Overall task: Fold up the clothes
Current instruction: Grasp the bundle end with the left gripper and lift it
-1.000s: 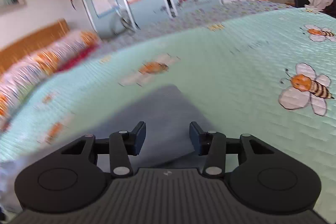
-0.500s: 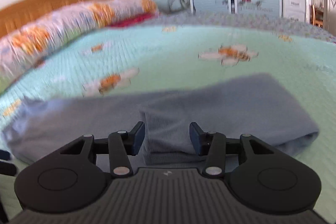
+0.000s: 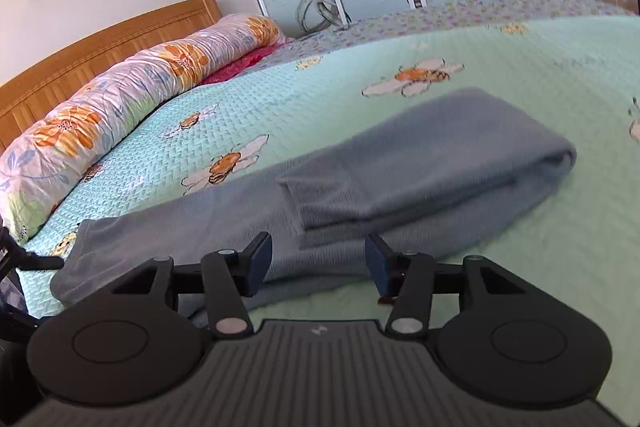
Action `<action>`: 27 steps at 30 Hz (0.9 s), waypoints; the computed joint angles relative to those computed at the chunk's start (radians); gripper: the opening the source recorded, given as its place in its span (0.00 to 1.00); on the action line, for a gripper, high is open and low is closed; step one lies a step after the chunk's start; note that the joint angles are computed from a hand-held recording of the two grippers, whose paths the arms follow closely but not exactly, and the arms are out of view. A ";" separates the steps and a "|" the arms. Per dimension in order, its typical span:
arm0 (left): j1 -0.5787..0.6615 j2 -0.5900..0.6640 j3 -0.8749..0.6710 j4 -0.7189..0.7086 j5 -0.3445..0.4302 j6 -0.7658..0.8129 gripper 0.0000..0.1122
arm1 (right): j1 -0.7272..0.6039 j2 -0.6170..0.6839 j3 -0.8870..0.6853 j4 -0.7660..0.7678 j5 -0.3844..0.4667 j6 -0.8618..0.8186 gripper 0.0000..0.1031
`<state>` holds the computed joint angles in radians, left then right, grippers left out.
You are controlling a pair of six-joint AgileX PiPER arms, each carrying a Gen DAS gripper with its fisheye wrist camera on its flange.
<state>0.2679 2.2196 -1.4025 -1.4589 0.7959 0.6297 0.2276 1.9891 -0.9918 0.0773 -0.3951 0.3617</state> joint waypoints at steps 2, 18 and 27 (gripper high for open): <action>-0.012 0.003 0.006 -0.053 -0.026 0.023 0.80 | 0.004 0.007 -0.001 -0.010 0.007 0.011 0.52; -0.249 -0.123 -0.149 0.179 -0.376 0.020 0.15 | -0.038 0.019 0.060 -0.165 -0.052 0.218 0.64; -0.542 -0.032 -0.478 0.674 -0.452 -0.241 0.15 | -0.125 -0.025 0.157 -0.230 -0.199 0.314 0.66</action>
